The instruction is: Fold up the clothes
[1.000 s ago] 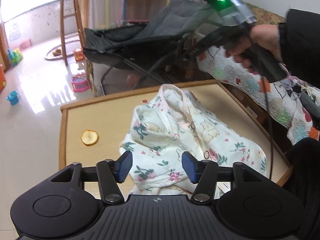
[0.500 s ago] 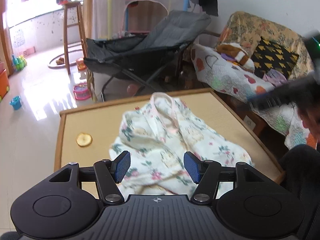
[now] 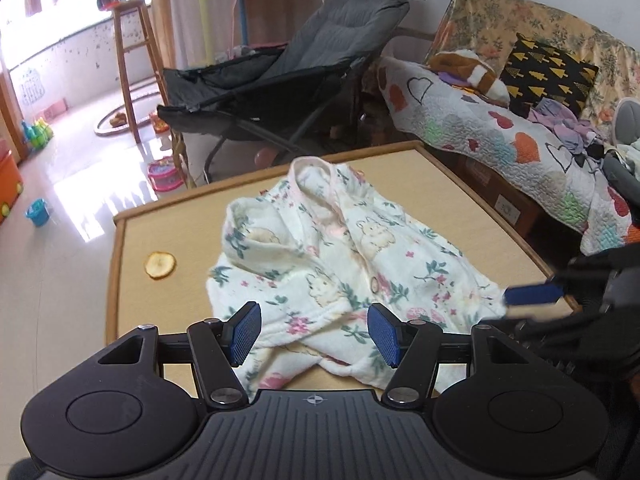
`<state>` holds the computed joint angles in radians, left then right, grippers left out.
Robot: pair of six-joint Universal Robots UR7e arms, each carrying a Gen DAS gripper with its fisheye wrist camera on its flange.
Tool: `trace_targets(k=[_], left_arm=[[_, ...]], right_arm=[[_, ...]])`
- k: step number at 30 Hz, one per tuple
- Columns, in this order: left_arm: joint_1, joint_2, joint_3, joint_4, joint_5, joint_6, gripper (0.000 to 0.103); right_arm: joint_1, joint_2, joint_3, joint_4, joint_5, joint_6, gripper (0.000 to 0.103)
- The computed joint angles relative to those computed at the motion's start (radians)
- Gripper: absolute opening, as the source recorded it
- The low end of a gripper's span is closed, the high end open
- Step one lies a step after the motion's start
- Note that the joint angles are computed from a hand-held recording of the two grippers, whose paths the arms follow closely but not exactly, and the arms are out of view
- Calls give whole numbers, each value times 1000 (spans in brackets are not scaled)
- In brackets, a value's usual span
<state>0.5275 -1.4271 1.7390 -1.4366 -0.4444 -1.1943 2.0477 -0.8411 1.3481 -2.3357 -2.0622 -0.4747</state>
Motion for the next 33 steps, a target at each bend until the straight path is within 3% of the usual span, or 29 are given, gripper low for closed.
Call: trace_targets(k=[12, 15, 20, 28, 33], left_arm=[[73, 103, -81, 3, -12, 105, 57], [95, 131, -108, 6, -20, 137, 45], [115, 156, -126, 11, -36, 153, 42], [132, 155, -124, 30, -53, 113, 15], [126, 139, -102, 39, -14, 73, 6]], right_arm=[[-19, 2, -5, 69, -5, 71, 38], [-23, -3, 0, 64, 2, 80, 38], [-26, -4, 2, 58, 9, 86, 38], [-26, -5, 7, 49, 9, 85, 38], [-22, -3, 10, 44, 2, 79, 39]])
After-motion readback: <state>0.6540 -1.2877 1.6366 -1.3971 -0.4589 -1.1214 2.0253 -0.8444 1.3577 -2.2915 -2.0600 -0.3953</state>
